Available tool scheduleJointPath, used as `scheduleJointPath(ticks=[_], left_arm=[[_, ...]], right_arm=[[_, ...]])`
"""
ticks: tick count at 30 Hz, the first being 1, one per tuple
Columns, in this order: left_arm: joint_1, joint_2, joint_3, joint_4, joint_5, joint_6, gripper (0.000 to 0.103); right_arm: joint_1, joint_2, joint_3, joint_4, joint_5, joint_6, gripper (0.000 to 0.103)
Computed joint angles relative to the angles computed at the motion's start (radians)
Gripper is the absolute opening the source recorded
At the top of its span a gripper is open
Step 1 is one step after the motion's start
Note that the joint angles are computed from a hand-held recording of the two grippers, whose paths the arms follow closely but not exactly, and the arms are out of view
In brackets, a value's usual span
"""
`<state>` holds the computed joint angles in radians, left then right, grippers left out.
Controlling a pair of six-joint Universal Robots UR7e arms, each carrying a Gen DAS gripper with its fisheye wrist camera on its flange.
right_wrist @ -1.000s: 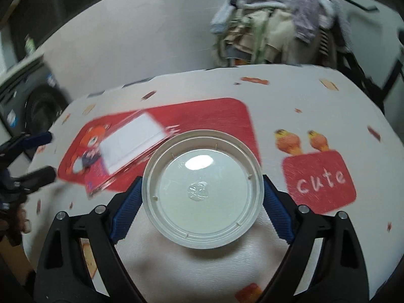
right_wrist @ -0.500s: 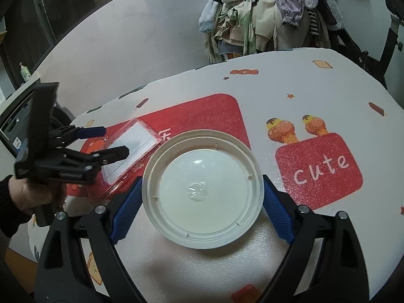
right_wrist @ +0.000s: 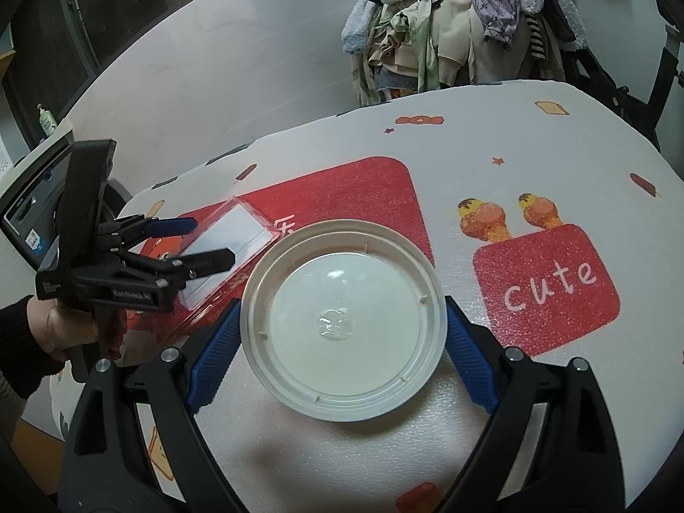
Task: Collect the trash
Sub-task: 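Grasp the clear XOYO card holder with the left tool and lift it, then drop the card holder in the bin with the left tool while the right tool brings the lid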
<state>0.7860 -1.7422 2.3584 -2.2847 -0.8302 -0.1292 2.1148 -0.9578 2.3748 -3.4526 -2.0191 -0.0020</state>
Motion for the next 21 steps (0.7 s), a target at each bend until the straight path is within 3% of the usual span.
scheduleJointPath(ticks=[6, 12, 16, 21], left_arm=[[-0.004, -0.013, -0.002, 0.057, 0.018, -0.057, 0.093], [-0.103, -0.151, 0.039, 0.166, 0.044, -0.157, 0.093], [-0.235, -0.301, 0.059, 0.382, 0.037, -0.34, 0.093], [-0.486, -0.505, 0.067, 0.775, 0.022, -0.665, 0.093]], right_arm=[[0.0, 0.0, 0.001, -0.002, -0.001, -0.001, 0.088], [0.022, -0.003, 0.003, -0.01, -0.018, -0.01, 0.088], [0.053, -0.021, 0.012, 0.007, -0.031, -0.014, 0.088], [0.11, -0.072, 0.044, 0.039, -0.054, -0.009, 0.088]])
